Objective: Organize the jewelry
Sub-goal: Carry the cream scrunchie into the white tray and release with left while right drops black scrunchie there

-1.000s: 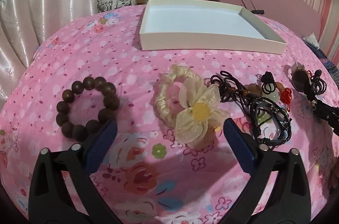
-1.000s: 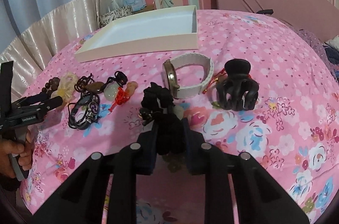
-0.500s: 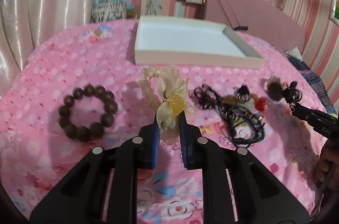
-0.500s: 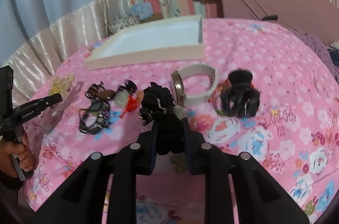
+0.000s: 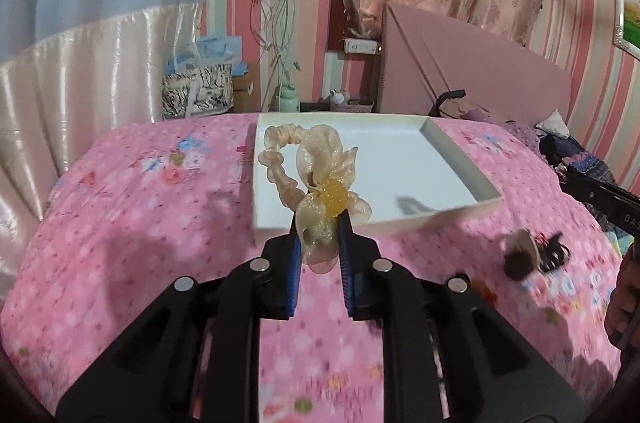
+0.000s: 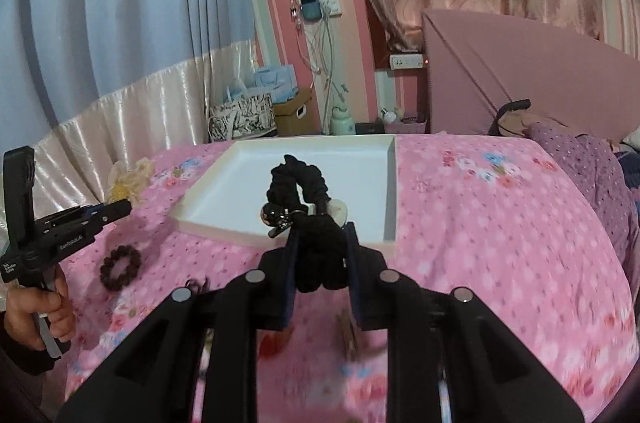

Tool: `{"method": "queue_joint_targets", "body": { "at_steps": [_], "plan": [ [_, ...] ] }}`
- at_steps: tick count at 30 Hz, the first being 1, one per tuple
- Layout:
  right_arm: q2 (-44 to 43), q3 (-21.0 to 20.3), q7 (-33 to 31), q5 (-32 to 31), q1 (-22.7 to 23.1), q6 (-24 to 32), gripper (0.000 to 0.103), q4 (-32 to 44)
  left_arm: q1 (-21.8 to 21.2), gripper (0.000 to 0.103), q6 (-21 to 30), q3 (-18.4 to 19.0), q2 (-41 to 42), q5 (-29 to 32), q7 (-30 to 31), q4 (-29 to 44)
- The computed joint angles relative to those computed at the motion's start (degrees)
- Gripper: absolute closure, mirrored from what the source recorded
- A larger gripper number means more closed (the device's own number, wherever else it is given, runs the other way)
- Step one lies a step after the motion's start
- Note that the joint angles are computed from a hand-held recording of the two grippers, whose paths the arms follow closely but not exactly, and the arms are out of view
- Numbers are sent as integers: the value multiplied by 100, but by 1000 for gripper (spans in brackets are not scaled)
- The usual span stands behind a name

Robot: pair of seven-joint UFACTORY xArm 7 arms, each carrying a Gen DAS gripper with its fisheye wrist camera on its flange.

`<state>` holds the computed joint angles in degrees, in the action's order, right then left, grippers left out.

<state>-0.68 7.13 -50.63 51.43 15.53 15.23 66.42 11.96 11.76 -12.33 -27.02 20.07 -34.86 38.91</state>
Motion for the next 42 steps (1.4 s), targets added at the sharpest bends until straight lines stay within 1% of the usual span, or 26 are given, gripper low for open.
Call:
{"method": "queue_joint_targets", "body": {
  "at_steps": [1, 2, 3, 4, 5, 6, 8, 10, 13, 16, 17, 20, 22, 24, 27, 31, 34, 36, 38, 39, 40, 41, 42],
  "plan": [
    [183, 13, 345, -415, 4, -22, 82, 168, -21, 88, -38, 57, 193, -35, 42, 102],
    [448, 11, 822, -984, 14, -2, 82, 421, -57, 88, -5, 126, 497, -87, 107, 309],
    [621, 32, 1094, -1313, -11, 26, 82, 590, -121, 88, 11, 238, 771, -146, 193, 493],
    [807, 19, 1503, -1769, 4, 65, 82, 775, -104, 88, 61, 262, 982, -112, 174, 651],
    [1068, -56, 2020, -2359, 68, 204, 82, 1075, -91, 88, 139, 325, 1201, -74, 160, 810],
    [1225, -111, 2360, -2761, 116, 330, 82, 1267, -204, 88, 189, 460, 1381, -173, 226, 941],
    [1625, -244, 2996, -3523, 227, 792, 82, 1825, -501, 88, 365, 781, 1738, -576, 518, 1230],
    [1928, -357, 3499, -4099, 321, 1065, 82, 2218, -637, 88, 528, 928, 2015, -703, 646, 1476],
    [2323, -373, 3971, -4614, 343, 1512, 82, 2730, -801, 88, 865, 1115, 2311, -949, 938, 1744],
    [2624, -233, 4150, -4829, 230, 1864, 82, 3086, -845, 88, 967, 1210, 2419, -904, 886, 1784],
    [2703, -228, 4218, -4932, 232, 1946, 82, 3169, -828, 88, 960, 1214, 2423, -648, 673, 1770],
    [2890, -199, 4350, -5137, 241, 2272, 82, 3360, -848, 88, 1058, 1238, 2444, -451, 531, 1797],
    [2896, -118, 4355, -5086, 180, 2321, 82, 3295, -853, 88, 1260, 1213, 2442, -19, 253, 1841],
    [2809, -56, 4358, -5032, 150, 2247, 82, 3112, -864, 88, 1366, 1217, 2416, 207, 47, 1834],
    [2691, -14, 4337, -5034, 159, 2097, 82, 2876, -858, 88, 1420, 1251, 2273, 95, 104, 1722],
    [2572, 2, 4351, -5088, 209, 2028, 82, 2697, -808, 88, 1515, 1234, 2075, 110, 101, 1557],
    [2538, -2, 4384, -5111, 227, 1979, 81, 2638, -759, 88, 1461, 1220, 1997, 88, 135, 1471],
    [2554, 5, 4403, -5094, 215, 1963, 79, 2652, -709, 88, 1372, 1165, 2017, 293, 42, 1457],
    [2544, 7, 4406, -5090, 209, 1902, 78, 2620, -706, 87, 1265, 1172, 1994, 287, 69, 1398],
    [2548, 22, 4374, -5080, 198, 1838, 75, 2602, -701, 86, 1232, 1175, 2018, 253, 66, 1411],
    [2587, 105, 4219, -4990, 139, 1870, 73, 2652, -710, 81, 1189, 1194, 2006, 171, 138, 1387],
    [2615, 131, 4152, -4944, 122, 1982, 73, 2730, -747, 77, 1183, 1219, 2037, -10, 304, 1426],
    [2665, 173, 4051, -4876, 94, 2220, 67, 2902, -793, 74, 1271, 1247, 2068, -238, 529, 1501]
  ]
}}
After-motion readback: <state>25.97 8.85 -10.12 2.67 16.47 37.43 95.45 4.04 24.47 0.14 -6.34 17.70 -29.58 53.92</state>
